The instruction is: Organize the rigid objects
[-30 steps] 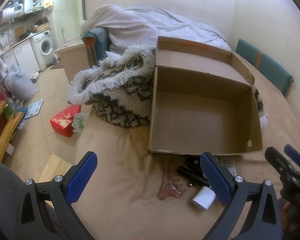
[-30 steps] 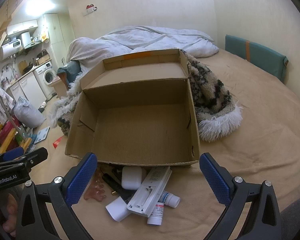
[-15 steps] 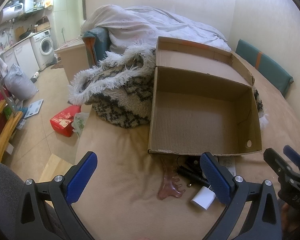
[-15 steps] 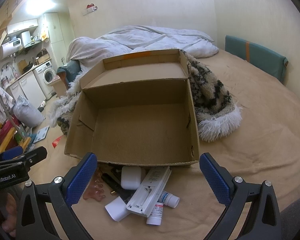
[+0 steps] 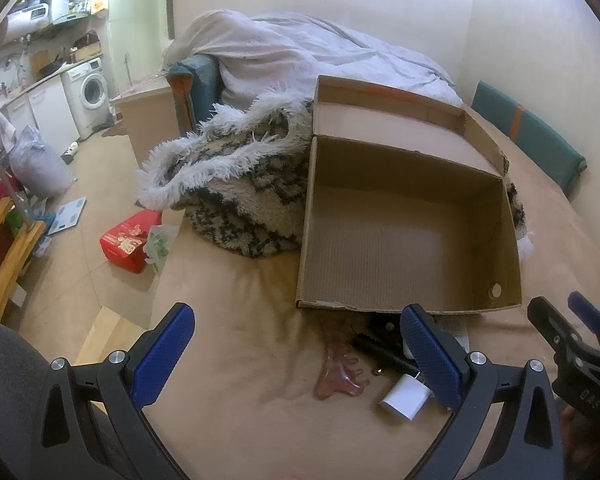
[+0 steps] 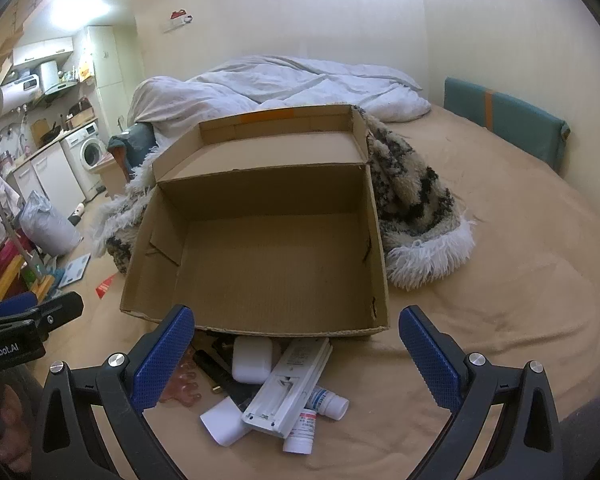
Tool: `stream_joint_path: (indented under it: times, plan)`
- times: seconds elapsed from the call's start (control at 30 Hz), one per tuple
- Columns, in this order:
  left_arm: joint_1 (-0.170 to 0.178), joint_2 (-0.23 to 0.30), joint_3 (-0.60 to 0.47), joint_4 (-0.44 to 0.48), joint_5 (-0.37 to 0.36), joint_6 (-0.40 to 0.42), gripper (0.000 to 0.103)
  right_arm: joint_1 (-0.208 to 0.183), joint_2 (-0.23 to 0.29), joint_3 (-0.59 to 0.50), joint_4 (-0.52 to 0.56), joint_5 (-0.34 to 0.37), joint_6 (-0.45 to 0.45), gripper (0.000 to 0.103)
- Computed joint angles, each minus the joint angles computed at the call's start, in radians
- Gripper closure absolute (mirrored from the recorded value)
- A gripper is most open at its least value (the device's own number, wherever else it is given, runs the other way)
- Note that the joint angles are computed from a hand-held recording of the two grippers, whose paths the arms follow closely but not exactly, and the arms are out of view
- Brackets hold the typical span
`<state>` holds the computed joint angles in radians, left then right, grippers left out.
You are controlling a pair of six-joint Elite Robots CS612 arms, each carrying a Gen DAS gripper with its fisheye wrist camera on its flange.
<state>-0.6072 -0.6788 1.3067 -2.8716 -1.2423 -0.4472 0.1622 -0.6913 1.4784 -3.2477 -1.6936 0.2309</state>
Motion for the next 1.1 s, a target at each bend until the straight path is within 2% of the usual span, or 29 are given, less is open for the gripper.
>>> stream_joint_path:
  times: [1.1]
  plan:
    - [-0.002, -0.005, 0.011, -0.013, 0.021, 0.005, 0.000, -0.001, -0.003, 0.007, -0.015, -0.004, -0.005, 0.000]
